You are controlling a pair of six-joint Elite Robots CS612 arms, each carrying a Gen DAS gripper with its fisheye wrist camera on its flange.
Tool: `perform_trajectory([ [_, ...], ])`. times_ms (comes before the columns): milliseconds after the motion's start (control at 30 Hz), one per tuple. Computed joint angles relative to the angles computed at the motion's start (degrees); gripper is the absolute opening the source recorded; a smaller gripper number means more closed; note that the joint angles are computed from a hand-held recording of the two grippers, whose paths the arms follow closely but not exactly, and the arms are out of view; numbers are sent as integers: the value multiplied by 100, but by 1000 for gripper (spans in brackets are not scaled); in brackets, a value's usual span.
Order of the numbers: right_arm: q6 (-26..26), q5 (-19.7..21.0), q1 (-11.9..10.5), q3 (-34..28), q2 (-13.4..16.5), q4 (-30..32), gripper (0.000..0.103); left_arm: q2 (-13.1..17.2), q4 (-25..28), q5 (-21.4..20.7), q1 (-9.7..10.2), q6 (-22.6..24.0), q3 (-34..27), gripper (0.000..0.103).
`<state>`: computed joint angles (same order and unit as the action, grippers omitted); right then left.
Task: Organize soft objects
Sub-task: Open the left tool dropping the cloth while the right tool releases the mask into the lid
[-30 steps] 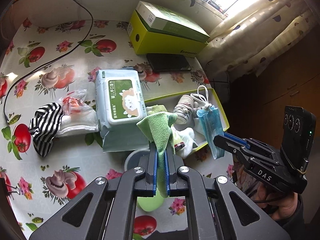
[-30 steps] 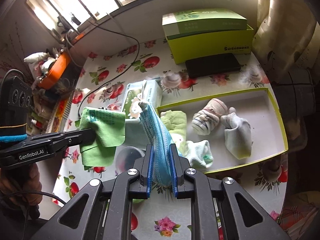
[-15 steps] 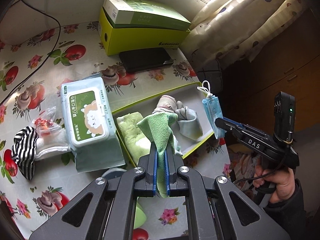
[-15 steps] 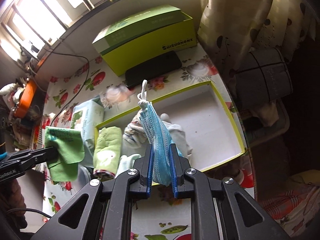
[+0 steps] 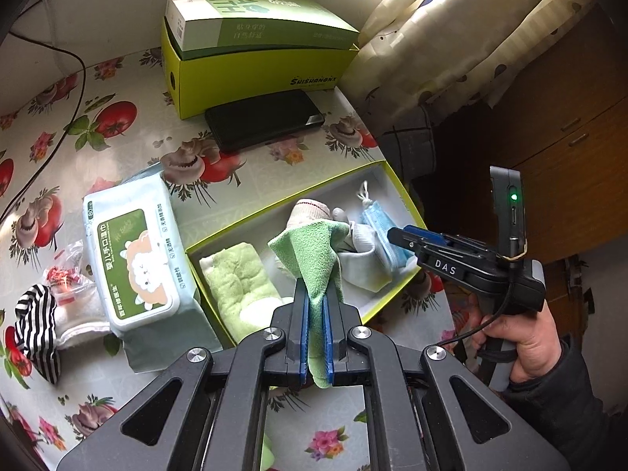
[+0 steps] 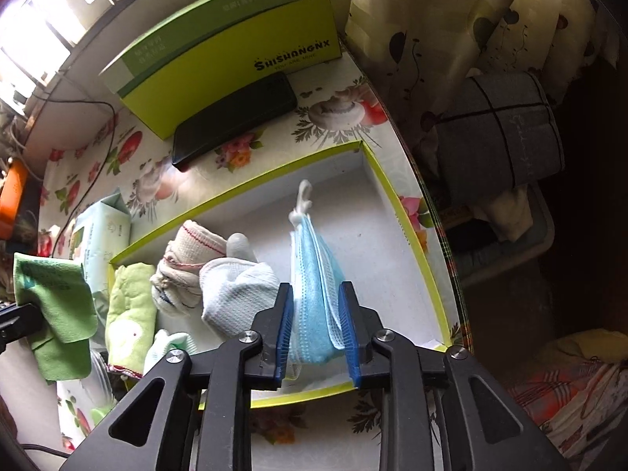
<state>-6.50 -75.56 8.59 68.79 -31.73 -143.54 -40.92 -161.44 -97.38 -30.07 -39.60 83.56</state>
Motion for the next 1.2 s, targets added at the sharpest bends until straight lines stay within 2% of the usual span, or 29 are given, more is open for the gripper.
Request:
perform_trajectory([
  [300, 199, 262, -101, 524, -293, -458, 34, 264, 285, -149, 20, 193, -506, 6],
  [500, 330, 437, -157, 830, -478, -728, 34, 584, 715, -132, -12, 712, -1179, 6],
  [667, 461, 499, -197, 968, -543, -842, 34, 984, 1187, -219, -25, 1127, -1908, 6],
  [867, 607, 459, -243, 1059, -574, -870, 35, 1443, 1472, -558, -8, 1300, -2682, 6],
  [967, 633, 431, -254, 1069, -574, -844, 34, 1702, 1560, -942, 29, 1172, -3064, 6],
  [1067, 648, 401, -258, 1066, -572, -823, 35, 1895, 1978, -996, 19, 1145, -3394, 12],
  [1133, 669, 408, -263, 1073, -580, -846, 35, 1895, 2103, -861, 1, 1126, -3395, 23],
  [1200, 690, 397, -260, 1070, -581, -875, 35, 1843, 2030, -837, 14, 1024, -3272, 38],
])
